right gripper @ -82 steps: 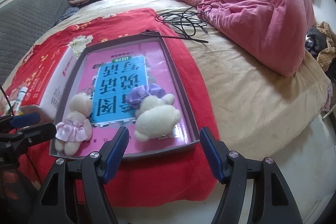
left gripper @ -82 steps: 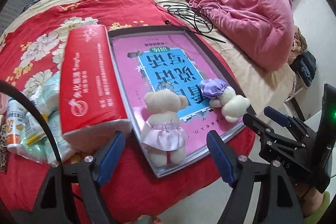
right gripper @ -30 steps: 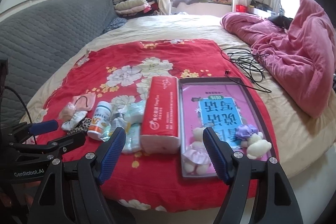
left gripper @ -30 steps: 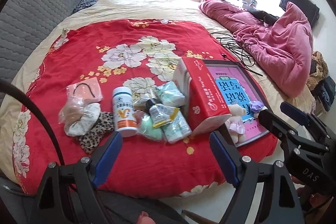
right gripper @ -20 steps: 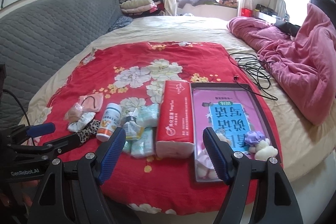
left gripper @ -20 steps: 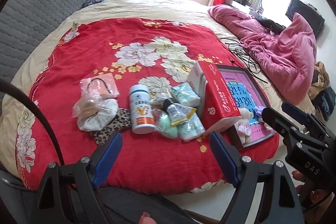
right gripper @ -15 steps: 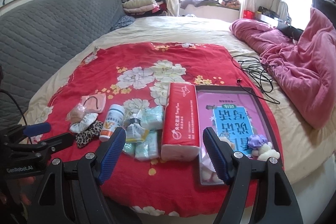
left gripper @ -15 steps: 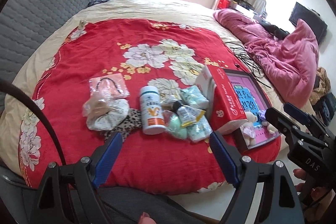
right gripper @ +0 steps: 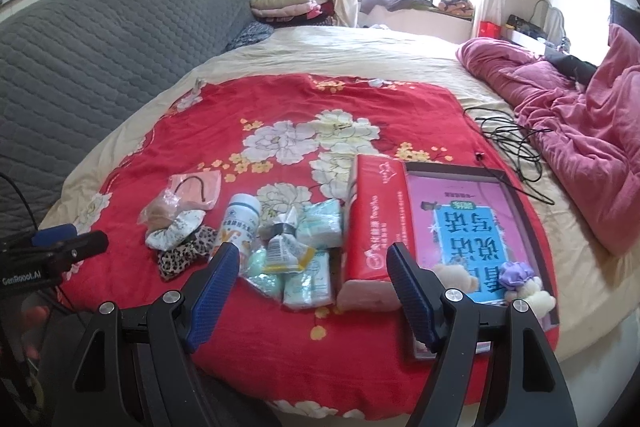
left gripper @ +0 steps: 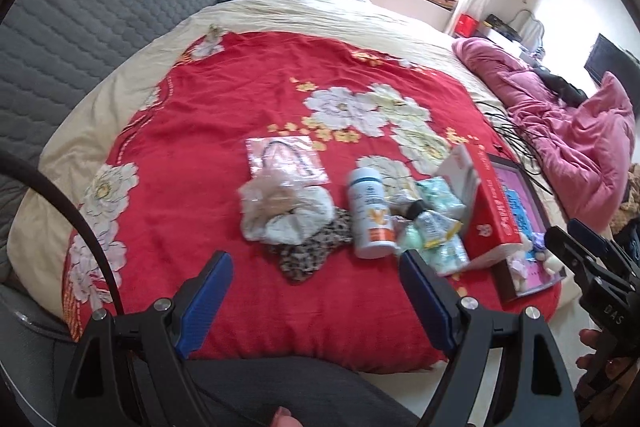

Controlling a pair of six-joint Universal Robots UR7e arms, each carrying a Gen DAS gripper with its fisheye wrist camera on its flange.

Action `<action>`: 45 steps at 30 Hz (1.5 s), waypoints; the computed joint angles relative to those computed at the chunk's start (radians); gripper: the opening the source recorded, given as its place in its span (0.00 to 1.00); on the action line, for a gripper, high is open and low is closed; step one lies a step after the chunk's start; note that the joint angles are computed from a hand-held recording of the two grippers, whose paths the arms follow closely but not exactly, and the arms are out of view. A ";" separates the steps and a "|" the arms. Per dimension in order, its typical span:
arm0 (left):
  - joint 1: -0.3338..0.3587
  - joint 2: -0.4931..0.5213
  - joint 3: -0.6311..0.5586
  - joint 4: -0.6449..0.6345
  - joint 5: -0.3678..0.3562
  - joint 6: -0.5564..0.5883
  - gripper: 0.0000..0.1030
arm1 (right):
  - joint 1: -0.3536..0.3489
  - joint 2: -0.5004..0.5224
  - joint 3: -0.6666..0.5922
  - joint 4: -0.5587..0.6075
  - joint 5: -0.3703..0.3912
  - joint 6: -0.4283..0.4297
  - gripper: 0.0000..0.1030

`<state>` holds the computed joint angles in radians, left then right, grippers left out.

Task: Organize soft objects
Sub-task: 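Grasp the clear plastic bag with the left tool while the right tool grasps the white snack packet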

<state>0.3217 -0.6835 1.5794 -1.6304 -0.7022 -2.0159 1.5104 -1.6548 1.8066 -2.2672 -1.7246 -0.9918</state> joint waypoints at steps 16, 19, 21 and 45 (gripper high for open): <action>0.026 -0.099 0.195 -0.140 -0.052 -0.066 0.82 | 0.002 0.004 0.101 0.001 -0.036 -0.042 0.75; 0.038 -0.118 0.233 -0.197 -0.042 -0.052 0.82 | 0.005 0.015 0.112 -0.002 -0.044 -0.041 0.75; 0.052 -0.128 0.252 -0.219 -0.032 -0.048 0.82 | 0.006 0.022 0.114 -0.005 -0.046 -0.041 0.75; 0.241 -0.088 0.269 -0.577 0.013 0.283 0.78 | 0.016 0.173 0.073 -0.100 -0.122 0.019 0.75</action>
